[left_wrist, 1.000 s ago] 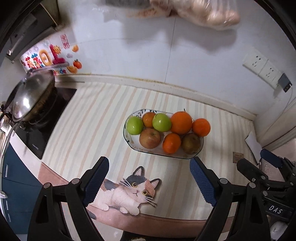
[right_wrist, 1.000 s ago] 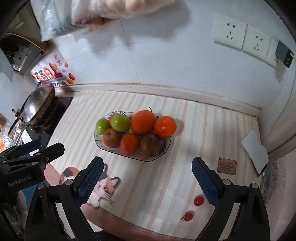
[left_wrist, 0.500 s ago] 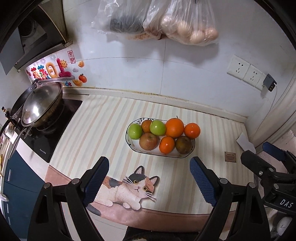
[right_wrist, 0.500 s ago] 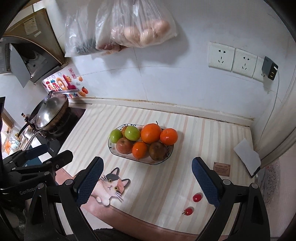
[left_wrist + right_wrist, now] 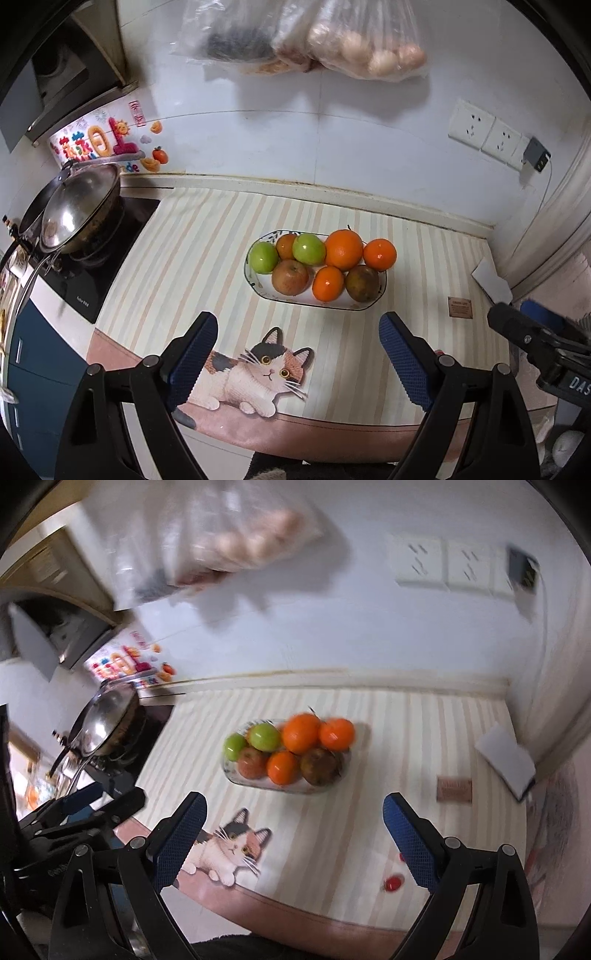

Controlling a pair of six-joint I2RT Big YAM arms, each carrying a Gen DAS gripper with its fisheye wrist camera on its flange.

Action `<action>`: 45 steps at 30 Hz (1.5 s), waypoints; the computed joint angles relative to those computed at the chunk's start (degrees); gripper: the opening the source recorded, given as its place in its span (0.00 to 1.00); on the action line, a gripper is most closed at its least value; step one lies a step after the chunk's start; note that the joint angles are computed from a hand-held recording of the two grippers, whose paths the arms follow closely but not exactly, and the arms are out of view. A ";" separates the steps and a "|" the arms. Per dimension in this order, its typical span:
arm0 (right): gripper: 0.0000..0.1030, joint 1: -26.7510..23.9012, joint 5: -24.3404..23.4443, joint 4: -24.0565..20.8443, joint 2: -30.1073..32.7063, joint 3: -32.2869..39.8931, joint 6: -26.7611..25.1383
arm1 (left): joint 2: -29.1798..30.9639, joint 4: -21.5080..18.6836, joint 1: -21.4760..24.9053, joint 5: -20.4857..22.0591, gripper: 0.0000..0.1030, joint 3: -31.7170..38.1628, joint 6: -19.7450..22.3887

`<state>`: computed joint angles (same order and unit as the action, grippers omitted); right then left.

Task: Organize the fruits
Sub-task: 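Move both tools back toward the two red cherry tomatoes, then grasp a red cherry tomato with the right tool while the left tool grasps another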

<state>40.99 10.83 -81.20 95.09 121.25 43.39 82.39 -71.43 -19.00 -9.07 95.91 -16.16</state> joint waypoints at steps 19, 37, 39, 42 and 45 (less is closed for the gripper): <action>0.53 -8.37 -14.76 17.47 -10.72 -44.16 12.49 | 19.01 -5.10 -8.61 1.10 0.87 1.17 5.59; 0.29 -7.53 -8.99 18.07 -10.96 -45.65 11.28 | 24.48 -4.72 -10.76 13.52 0.87 4.28 8.18; 0.29 -8.87 -8.94 18.31 -13.03 -47.90 13.49 | 26.53 -4.97 -11.87 17.01 0.87 6.20 9.09; 0.29 -10.33 -7.58 17.38 -15.42 -50.07 14.76 | 29.70 -6.29 -13.84 17.78 0.82 9.67 10.01; 0.29 -11.37 -6.61 16.79 -17.42 -51.66 15.92 | 32.44 -7.57 -15.39 17.94 0.80 12.67 11.37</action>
<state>29.63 4.22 -64.41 77.67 69.59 59.30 114.83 -79.00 -34.39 8.88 108.58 -4.79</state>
